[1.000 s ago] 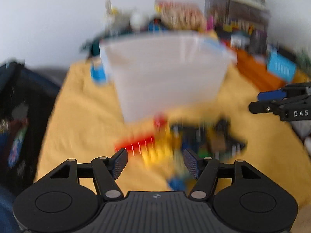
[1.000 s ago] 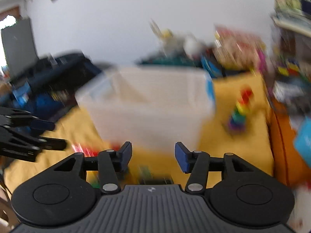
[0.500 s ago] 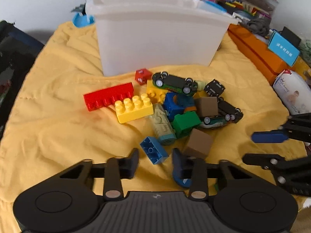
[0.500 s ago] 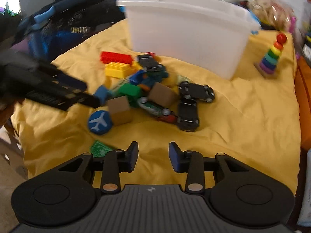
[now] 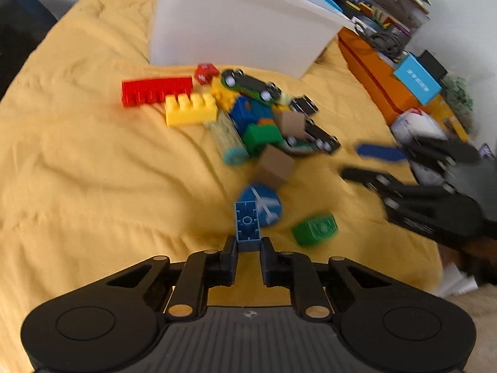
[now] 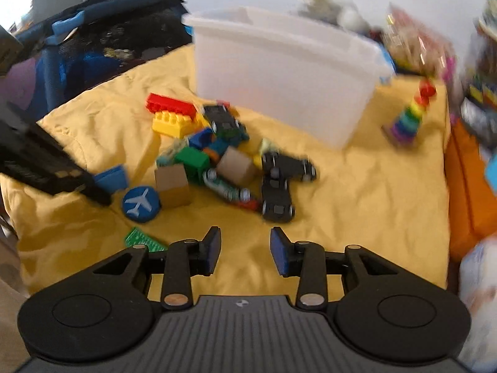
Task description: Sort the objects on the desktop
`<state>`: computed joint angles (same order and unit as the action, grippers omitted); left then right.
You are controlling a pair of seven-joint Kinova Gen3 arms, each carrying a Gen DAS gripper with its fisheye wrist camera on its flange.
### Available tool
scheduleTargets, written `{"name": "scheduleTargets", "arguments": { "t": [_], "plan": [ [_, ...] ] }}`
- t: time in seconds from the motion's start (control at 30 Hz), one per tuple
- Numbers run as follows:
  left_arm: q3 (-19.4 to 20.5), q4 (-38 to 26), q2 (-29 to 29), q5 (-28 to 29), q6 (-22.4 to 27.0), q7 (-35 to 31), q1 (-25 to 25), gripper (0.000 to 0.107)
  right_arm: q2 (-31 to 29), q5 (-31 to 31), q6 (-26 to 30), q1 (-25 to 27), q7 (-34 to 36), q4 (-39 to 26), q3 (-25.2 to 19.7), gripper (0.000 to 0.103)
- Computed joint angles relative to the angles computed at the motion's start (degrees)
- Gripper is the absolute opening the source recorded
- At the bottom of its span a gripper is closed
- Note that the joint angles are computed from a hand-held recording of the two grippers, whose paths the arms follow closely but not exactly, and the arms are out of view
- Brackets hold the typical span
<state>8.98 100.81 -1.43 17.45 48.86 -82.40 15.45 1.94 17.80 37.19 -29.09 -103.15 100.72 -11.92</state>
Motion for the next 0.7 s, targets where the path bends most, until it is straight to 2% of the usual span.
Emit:
{"name": "scheduleTargets", "arguments": {
  "t": [0.07,0.1,0.17,0.27,0.33,0.4,0.5,0.57,0.7],
  "plan": [
    [0.1,1.0,0.2,3.5,0.2,-2.8,-1.5,0.018,0.5,4.0,-3.2,-3.3,4.7,1.3,2.6,0.039],
    [-1.4,1.4,0.5,5.8,0.4,-4.3,-1.1,0.018,1.3,5.8,-3.6,-6.0,7.0,1.3,4.8,0.038],
    [-1.9,2.1,1.1,8.2,-0.3,-5.8,-1.4,0.018,3.3,6.9,-4.0,-10.9,11.7,0.1,9.8,0.037],
    [-0.7,1.8,1.2,4.9,-0.9,-2.7,-1.4,0.018,6.1,2.4,-3.9,-16.8,18.6,-2.3,16.8,0.035],
    [-0.4,1.8,0.5,2.6,-1.3,-0.6,-1.0,0.027,8.0,-2.2,-3.1,-18.0,23.3,-4.3,19.4,0.032],
    [-0.1,1.9,-0.6,-1.7,-2.3,3.1,0.1,0.035,8.8,-6.9,-1.0,-15.0,28.0,-6.1,18.0,0.026],
    [3.9,1.2,-1.5,-8.7,-2.7,8.0,-1.5,0.037,8.6,-13.9,0.2,-7.1,31.7,-7.2,11.6,0.022],
    [2.9,0.2,-1.6,-12.4,-3.0,9.4,1.0,0.039,8.3,-18.6,3.6,-1.8,29.5,-8.7,7.7,0.022],
    [4.0,-1.8,-0.8,-20.1,-5.2,9.7,3.2,0.041,7.6,-27.9,10.8,8.9,20.2,-11.3,2.0,0.019]
  ]
}}
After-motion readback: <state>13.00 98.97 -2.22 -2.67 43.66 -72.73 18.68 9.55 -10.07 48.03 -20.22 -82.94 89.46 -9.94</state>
